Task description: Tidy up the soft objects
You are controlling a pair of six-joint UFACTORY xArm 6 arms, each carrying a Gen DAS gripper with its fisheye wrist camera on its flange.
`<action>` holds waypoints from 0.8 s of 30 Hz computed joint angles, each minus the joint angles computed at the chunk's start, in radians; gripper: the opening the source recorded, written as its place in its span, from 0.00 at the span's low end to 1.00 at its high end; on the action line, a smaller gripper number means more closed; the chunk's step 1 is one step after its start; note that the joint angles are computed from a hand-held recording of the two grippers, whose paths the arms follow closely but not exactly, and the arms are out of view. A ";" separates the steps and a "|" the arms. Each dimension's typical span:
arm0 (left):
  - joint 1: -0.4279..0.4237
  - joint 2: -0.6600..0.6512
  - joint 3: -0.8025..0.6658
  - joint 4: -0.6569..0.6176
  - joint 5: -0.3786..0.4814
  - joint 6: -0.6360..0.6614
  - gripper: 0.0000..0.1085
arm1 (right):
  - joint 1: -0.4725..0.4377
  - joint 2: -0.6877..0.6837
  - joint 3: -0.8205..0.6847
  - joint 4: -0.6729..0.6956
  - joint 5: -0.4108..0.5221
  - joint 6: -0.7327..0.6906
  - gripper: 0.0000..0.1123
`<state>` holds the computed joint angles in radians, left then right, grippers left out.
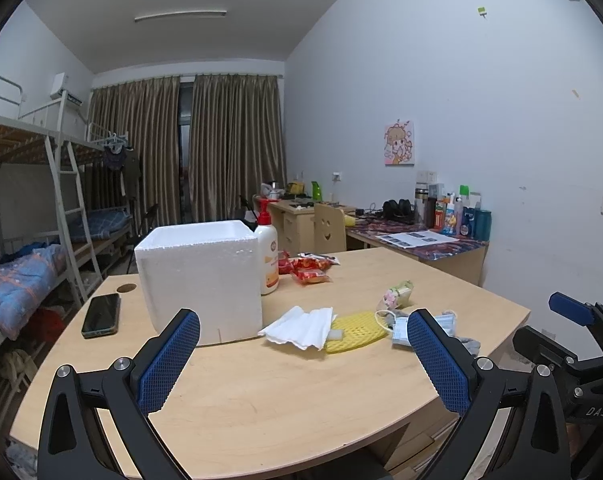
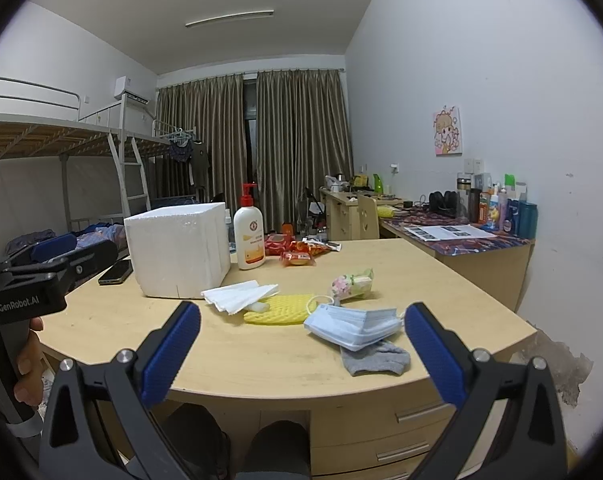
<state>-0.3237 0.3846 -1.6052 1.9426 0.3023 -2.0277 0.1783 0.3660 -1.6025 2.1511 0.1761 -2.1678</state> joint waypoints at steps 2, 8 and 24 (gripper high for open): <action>0.001 0.002 -0.003 -0.003 -0.002 0.003 0.95 | 0.000 -0.002 0.003 0.012 -0.001 -0.012 0.92; 0.004 0.013 -0.017 -0.024 -0.010 0.024 0.95 | 0.003 0.007 -0.008 -0.006 -0.007 0.010 0.92; 0.060 0.175 -0.207 -0.382 -0.102 0.384 0.95 | 0.009 0.153 -0.161 -0.423 -0.043 0.438 0.92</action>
<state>-0.2639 0.5598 -1.8121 1.5607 0.2004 -1.6436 0.1877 0.5194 -1.7634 1.7283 0.1335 -1.7296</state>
